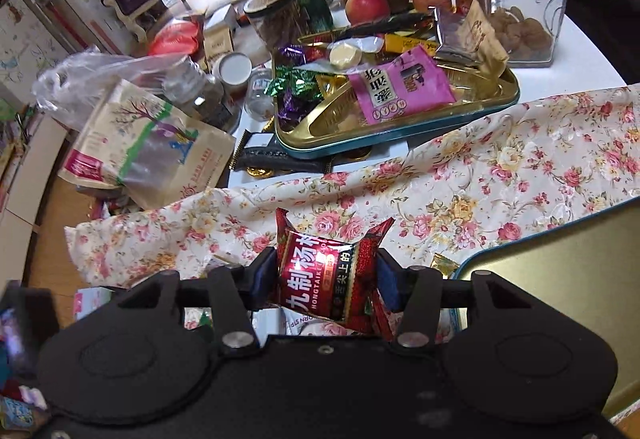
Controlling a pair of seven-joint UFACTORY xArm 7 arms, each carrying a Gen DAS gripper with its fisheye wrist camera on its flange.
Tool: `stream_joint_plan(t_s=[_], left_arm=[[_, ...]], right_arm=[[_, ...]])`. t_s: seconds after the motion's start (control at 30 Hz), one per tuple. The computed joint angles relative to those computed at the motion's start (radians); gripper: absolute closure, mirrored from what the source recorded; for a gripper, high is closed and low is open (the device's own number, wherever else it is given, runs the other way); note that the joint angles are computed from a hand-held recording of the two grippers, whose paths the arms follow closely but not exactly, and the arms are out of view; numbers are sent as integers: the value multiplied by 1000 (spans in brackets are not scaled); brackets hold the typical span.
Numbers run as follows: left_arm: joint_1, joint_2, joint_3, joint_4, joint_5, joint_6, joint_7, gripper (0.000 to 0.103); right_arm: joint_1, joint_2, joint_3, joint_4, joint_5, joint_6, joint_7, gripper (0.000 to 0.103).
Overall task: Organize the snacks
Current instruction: 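Lift the red packet with the right tool while the left tool grasps a green-wrapped candy, then carry both packets over the gold tray and open both tools to drop them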
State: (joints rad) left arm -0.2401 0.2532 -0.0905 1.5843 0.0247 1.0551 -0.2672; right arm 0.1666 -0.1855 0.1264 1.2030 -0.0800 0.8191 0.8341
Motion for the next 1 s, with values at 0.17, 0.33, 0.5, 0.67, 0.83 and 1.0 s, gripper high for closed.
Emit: stream_joint_plan(t_s=[0.17, 0.33, 0.5, 0.67, 0.83, 1.0], left_arm=[[-10, 25, 0, 5, 8, 4, -17, 32], [-33, 58, 8, 12, 74, 17, -37, 33], [-29, 37, 8, -36, 77, -51, -55, 50], [-30, 27, 12, -14, 74, -20, -101, 57], [-37, -27, 5, -14, 94, -51, -129, 58], [-68, -56, -13, 12, 136, -73, -156, 58]], right_arm=[[-5, -62, -1, -40, -12, 8, -18, 49], [-18, -125, -13, -88, 19, 17, -54, 49], [-40, -171, -15, -122, 22, 33, -69, 49], [-67, -217, -20, -159, 23, 54, -70, 49], [-102, -267, -28, -198, 10, 84, -62, 49], [-146, -310, -34, -228, -12, 110, -38, 49]])
